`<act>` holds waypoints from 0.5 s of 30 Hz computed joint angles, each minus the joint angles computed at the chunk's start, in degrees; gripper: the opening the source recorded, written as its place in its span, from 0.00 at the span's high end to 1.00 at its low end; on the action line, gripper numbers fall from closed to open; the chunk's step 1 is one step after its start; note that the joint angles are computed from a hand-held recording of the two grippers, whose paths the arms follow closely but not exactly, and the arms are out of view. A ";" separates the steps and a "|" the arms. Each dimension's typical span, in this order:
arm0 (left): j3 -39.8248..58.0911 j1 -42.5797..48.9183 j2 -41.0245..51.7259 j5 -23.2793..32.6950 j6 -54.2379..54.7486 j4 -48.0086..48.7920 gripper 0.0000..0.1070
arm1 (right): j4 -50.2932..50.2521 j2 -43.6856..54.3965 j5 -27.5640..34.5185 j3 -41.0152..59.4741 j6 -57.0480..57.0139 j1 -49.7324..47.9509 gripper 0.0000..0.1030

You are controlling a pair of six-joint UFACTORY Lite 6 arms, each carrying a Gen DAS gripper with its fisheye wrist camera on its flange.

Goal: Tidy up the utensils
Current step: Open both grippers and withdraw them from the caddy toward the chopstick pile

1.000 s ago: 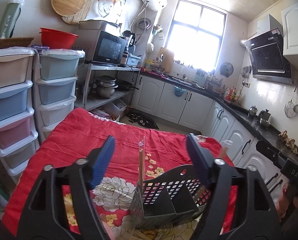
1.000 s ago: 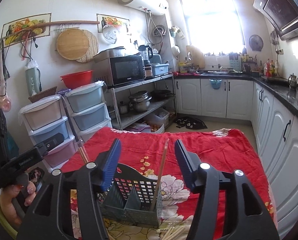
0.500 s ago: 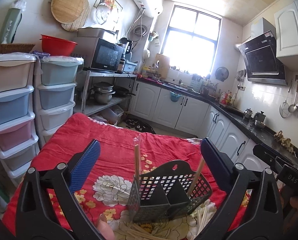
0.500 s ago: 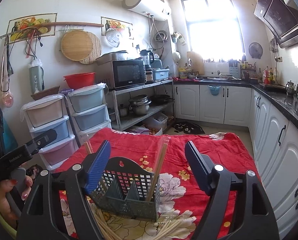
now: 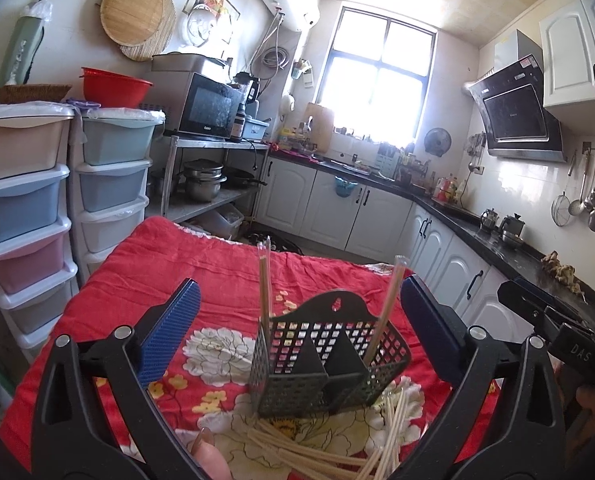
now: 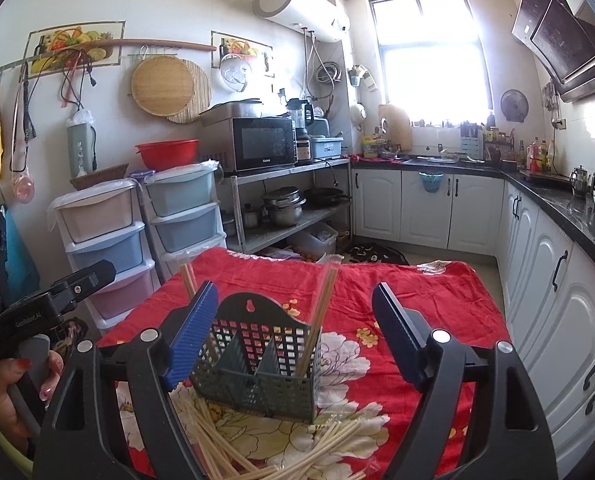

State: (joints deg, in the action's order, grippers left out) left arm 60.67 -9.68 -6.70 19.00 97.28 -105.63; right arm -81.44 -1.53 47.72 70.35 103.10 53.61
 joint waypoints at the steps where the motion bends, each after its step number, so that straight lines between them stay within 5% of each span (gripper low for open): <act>1: -0.66 0.03 -0.46 0.04 0.10 -0.05 0.14 | 0.05 -0.38 0.13 -0.68 0.25 0.40 0.25; 15: -8.01 2.21 -4.16 1.90 -1.46 1.30 0.14 | 1.39 -2.77 1.49 -6.86 3.97 3.83 0.25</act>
